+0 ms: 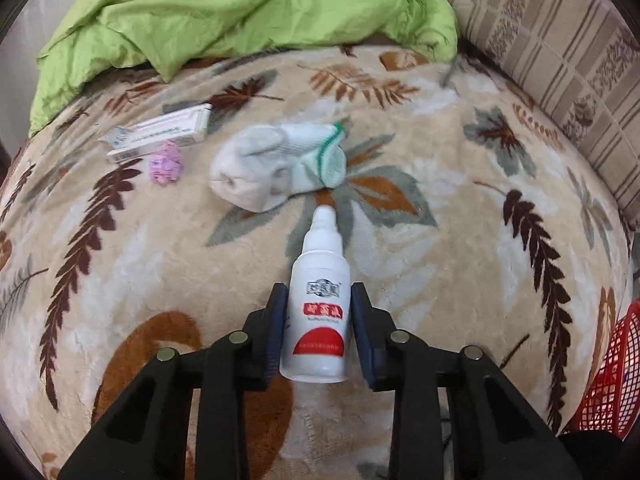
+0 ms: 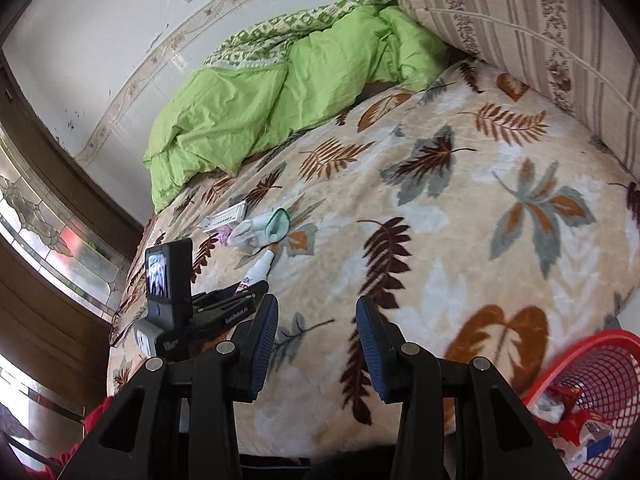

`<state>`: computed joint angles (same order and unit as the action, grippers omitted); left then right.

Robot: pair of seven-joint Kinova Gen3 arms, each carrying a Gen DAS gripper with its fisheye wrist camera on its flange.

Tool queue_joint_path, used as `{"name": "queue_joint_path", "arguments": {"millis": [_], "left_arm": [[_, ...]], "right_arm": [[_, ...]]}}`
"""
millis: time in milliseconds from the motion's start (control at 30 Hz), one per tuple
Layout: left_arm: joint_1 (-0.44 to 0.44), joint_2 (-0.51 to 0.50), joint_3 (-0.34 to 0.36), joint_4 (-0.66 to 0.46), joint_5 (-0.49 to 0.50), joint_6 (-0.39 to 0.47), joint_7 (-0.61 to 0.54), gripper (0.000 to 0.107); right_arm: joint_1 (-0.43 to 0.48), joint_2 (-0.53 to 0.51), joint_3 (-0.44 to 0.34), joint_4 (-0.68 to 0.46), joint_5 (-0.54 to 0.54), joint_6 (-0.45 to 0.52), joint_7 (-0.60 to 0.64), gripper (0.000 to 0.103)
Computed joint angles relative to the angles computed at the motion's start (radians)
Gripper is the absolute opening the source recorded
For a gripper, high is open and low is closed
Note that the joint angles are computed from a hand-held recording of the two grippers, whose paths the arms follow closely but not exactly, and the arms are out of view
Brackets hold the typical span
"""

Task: Collect trash
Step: 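Grasp the white bottle with the left tool while the right tool grasps the white cloth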

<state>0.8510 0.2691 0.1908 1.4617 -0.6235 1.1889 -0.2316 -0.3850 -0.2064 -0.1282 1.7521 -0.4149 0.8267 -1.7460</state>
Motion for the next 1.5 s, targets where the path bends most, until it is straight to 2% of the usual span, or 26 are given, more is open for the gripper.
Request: {"name": "queue_joint_path", "arguments": {"millis": [67, 167, 433, 500, 733, 833, 867, 900, 933, 967, 1000, 1100, 1333, 1500], "left_arm": [[0.012, -0.034, -0.006, 0.035, -0.026, -0.009, 0.053, 0.029], [0.015, -0.080, 0.002, 0.079, -0.082, 0.013, 0.135, 0.029], [-0.073, -0.161, 0.049, 0.172, -0.133, 0.077, 0.287, 0.029], [-0.091, -0.169, 0.062, 0.181, -0.142, 0.096, 0.306, 0.029], [-0.136, -0.185, 0.086, 0.197, -0.145, 0.116, 0.343, 0.029], [-0.145, -0.188, 0.092, 0.199, -0.141, 0.112, 0.340, 0.029], [-0.146, -0.188, 0.094, 0.200, -0.142, 0.112, 0.341, 0.029], [-0.147, -0.190, 0.095, 0.203, -0.143, 0.110, 0.342, 0.029], [-0.148, -0.190, 0.097, 0.203, -0.141, 0.109, 0.344, 0.029], [-0.148, -0.189, 0.098, 0.201, -0.144, 0.112, 0.346, 0.029], [-0.148, -0.189, 0.100, 0.200, -0.144, 0.114, 0.348, 0.029], [-0.149, -0.191, 0.100, 0.204, -0.145, 0.110, 0.346, 0.029], [-0.134, -0.180, 0.110, 0.186, -0.163, 0.123, 0.342, 0.029], [-0.104, -0.159, 0.112, 0.163, -0.189, 0.149, 0.340, 0.029]], "right_arm": [[-0.014, 0.059, -0.006, -0.036, -0.017, -0.007, 0.011, 0.043], [-0.032, 0.159, -0.039, -0.099, -0.011, -0.030, -0.013, 0.049], [-0.100, 0.457, -0.092, -0.331, 0.007, -0.047, -0.101, 0.052], [-0.111, 0.521, -0.105, -0.385, 0.010, -0.055, -0.126, 0.058], [-0.219, 0.687, -0.053, -0.569, 0.133, 0.000, -0.335, 0.059], [-0.240, 0.730, -0.052, -0.621, 0.181, 0.018, -0.361, 0.058], [-0.249, 0.734, -0.050, -0.624, 0.200, 0.009, -0.363, 0.058], [-0.256, 0.736, -0.050, -0.627, 0.219, 0.003, -0.355, 0.051], [-0.254, 0.735, -0.061, -0.624, 0.227, -0.007, -0.330, 0.042], [-0.247, 0.734, -0.072, -0.622, 0.228, -0.012, -0.305, 0.027], [-0.250, 0.724, -0.071, -0.607, 0.237, -0.023, -0.296, 0.017], [-0.234, 0.661, -0.085, -0.498, 0.226, -0.125, -0.269, 0.011], [-0.270, 0.462, -0.073, -0.250, 0.317, -0.321, -0.290, 0.011], [-0.315, 0.389, -0.060, -0.167, 0.445, -0.352, -0.367, 0.011]]}}
